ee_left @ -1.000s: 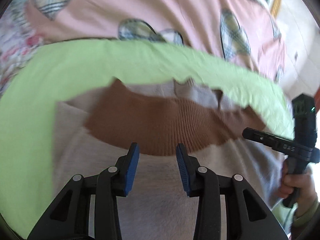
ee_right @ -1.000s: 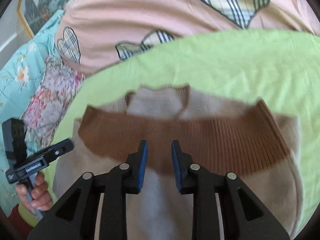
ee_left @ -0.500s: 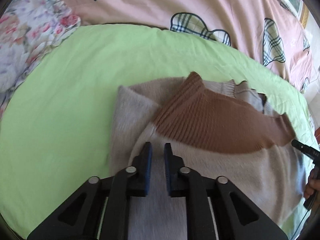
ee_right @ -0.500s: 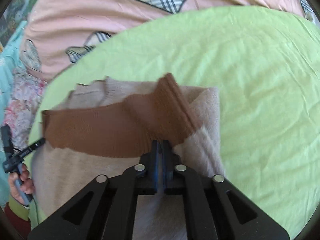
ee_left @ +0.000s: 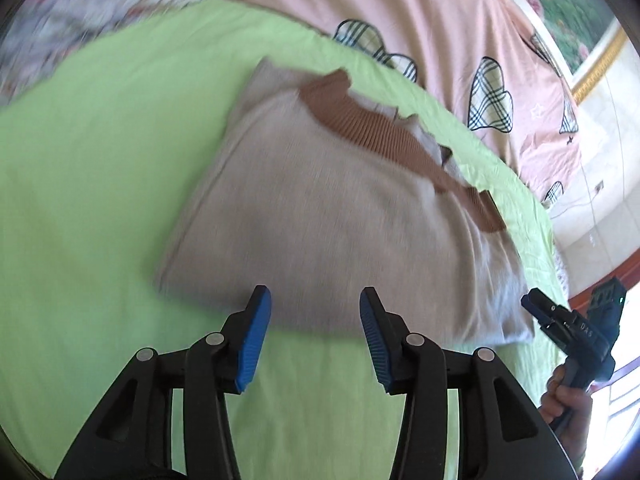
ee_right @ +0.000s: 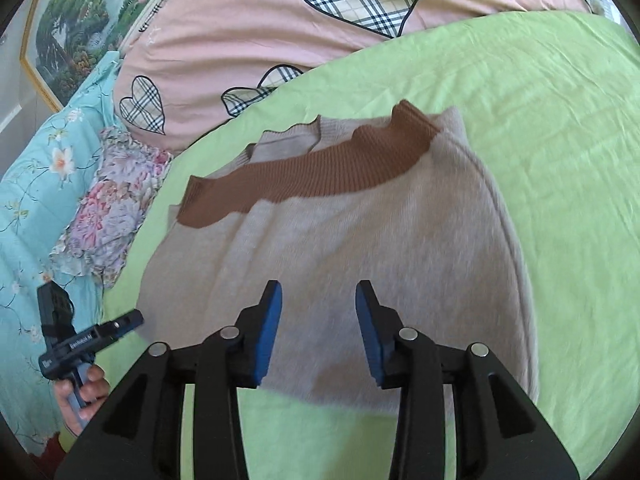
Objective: Fold small clothes
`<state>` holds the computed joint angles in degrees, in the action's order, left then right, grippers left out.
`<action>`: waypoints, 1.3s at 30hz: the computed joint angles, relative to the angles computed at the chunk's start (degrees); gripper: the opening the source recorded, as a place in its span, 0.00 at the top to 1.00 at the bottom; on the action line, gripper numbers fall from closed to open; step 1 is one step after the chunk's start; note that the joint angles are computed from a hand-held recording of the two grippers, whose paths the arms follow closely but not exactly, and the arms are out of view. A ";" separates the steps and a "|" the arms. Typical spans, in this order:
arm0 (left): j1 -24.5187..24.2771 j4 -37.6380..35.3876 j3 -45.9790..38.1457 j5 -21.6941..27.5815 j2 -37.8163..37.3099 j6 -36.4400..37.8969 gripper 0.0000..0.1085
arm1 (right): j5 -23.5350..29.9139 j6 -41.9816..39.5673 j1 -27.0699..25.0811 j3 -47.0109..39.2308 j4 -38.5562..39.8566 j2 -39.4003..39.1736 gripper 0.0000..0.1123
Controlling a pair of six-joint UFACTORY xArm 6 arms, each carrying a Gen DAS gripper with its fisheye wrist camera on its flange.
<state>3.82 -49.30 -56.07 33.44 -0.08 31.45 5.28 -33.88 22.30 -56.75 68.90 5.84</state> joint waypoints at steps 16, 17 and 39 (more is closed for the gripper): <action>-1.44 -15.30 6.32 -3.11 -2.49 5.19 0.26 | -1.49 -7.14 7.27 7.04 11.95 -5.27 0.55; -1.35 -16.92 5.83 -3.28 -1.85 5.86 0.25 | -1.56 -7.27 7.51 7.04 12.13 -5.20 0.55; -6.05 -14.12 -10.35 -14.22 7.80 5.36 0.91 | 7.54 -12.29 -1.46 -2.71 12.20 0.65 0.53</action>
<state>-2.23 -63.42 -66.42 19.22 7.72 36.81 12.82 -46.17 20.84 -59.46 81.10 6.50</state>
